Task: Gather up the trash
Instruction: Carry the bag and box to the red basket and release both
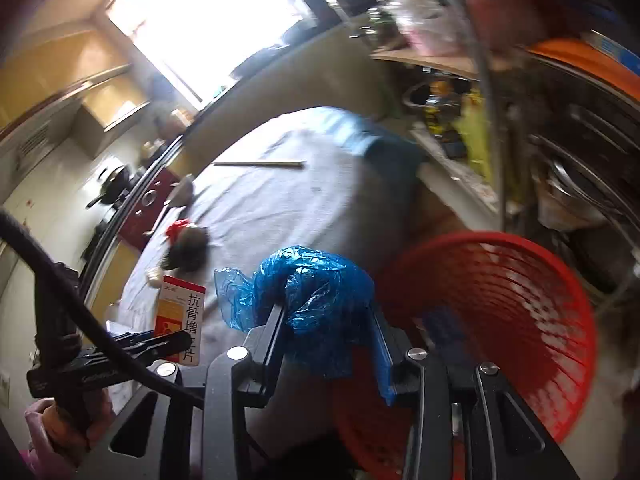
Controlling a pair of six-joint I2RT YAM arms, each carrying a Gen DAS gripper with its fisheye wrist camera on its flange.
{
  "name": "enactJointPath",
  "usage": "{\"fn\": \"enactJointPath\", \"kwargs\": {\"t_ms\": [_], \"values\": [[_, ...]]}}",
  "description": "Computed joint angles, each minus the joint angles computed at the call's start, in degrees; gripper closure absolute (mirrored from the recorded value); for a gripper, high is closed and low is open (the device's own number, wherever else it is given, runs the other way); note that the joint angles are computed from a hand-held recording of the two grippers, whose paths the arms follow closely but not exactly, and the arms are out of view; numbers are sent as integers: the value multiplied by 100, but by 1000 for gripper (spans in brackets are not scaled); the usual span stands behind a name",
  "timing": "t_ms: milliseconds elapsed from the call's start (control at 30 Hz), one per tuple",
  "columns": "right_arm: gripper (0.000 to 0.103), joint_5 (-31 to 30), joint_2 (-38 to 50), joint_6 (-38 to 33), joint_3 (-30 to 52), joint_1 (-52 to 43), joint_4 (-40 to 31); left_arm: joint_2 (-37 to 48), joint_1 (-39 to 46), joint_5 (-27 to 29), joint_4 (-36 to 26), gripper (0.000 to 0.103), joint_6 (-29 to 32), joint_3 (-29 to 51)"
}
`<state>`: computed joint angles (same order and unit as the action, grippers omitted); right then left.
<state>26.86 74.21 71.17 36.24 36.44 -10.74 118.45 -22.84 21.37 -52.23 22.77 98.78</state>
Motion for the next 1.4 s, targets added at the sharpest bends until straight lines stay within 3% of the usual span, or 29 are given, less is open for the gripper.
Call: {"fn": "enactJointPath", "kwargs": {"t_ms": [200,467,633,800,967,1167,1400], "values": [[62,366,-997,1015,-701,347,-808,-281,-715,58,136,51,252,-472],[57,591,-1878,1805,-1059,623,-1641,-128,-1383,329,-172,50,357,-311],[52,736,-2193,2244,-1051,818,-2330,-26,-1466,420,-439,40,295,-153],[50,931,-2400,2492,-1053,935,-2617,-121,-1275,368,-385,40,224,-238],[50,861,-2152,2049,-965,758,-2094,-548,-707,212,-247,39,268,-600],[50,425,-1257,1008,-621,349,-780,-1230,159,-28,208,38,429,-1277],[50,-109,265,-129,614,184,106,-1820,1615,-229,815,36,651,-2015]]}}
